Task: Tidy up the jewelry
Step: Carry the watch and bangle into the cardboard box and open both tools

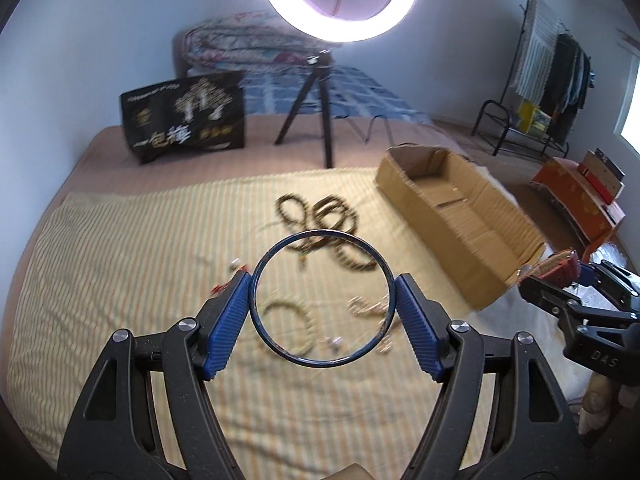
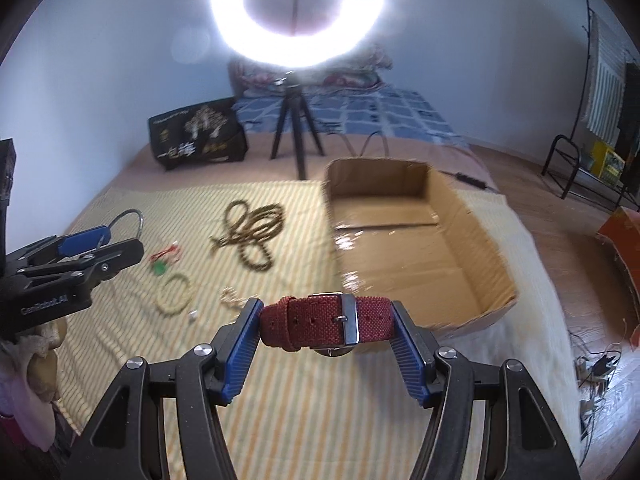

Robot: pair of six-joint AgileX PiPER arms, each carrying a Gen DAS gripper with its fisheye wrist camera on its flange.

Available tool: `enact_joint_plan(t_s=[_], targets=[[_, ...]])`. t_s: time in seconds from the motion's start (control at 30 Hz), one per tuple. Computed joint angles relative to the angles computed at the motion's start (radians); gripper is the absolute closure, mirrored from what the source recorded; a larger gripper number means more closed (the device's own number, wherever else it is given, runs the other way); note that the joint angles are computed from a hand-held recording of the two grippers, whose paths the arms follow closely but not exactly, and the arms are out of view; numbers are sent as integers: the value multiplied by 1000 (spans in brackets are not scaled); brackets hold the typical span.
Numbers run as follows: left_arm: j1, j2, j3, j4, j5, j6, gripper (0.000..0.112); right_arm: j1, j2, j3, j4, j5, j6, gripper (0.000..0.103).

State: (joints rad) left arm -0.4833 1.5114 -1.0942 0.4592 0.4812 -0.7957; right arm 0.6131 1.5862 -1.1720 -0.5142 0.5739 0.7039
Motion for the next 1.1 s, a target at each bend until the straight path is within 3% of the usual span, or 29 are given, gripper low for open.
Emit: enact_joint_plan(t_s=[0.5,0.8,1.1], targets=[[-70,353,-499,-107,78,133,38,-251,47,-73,152,-57,-258,38],[-81,632,-924,-199,230,230,38,-334,118,-115,242,-85,-373,38],[-91,824,-1223,-248,362,288,38,-357,191,-145,284,-97,-410,38]])
